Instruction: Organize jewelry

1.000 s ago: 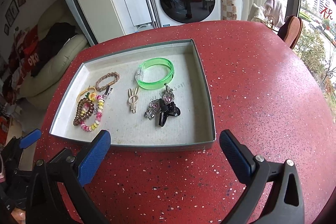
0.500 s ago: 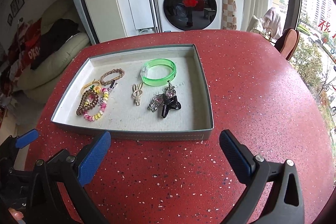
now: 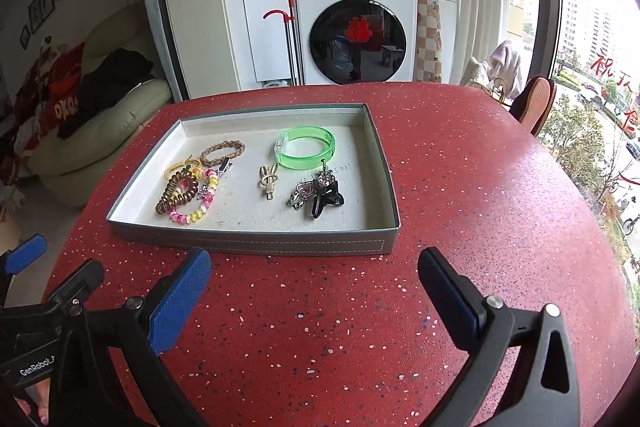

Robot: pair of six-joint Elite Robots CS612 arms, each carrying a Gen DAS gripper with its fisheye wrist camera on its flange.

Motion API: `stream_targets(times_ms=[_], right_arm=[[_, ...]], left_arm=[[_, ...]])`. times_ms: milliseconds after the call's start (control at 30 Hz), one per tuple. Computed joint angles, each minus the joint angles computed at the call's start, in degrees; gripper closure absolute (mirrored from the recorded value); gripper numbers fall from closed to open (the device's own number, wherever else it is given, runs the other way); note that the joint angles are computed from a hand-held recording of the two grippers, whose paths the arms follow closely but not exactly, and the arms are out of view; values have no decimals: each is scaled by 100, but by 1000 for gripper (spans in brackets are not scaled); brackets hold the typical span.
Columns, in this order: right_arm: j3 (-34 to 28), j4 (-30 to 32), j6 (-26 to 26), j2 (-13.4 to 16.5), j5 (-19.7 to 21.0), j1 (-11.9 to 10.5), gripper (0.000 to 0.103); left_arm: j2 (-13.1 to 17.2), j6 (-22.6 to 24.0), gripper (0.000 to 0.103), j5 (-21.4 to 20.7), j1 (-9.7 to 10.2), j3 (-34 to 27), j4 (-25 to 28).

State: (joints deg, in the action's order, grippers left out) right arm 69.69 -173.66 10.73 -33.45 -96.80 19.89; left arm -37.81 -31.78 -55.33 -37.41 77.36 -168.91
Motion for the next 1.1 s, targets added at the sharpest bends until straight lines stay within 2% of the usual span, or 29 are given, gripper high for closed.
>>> stream_targets(times_ms=[133, 233, 500, 1100], right_arm=[[103, -383, -45, -3, -241, 53, 0], [158, -678, -141, 12, -469, 100, 0], [292, -1017, -51, -5, -662, 125, 0], [355, -1112, -73, -29, -695, 127, 0]], left_arm=[[1, -3, 0, 281, -54, 60, -193], [-2, -71, 0, 273, -67, 86, -185], [6, -36, 0, 266, -124, 119, -183], [-1, -31, 0, 269, -127, 91, -118]])
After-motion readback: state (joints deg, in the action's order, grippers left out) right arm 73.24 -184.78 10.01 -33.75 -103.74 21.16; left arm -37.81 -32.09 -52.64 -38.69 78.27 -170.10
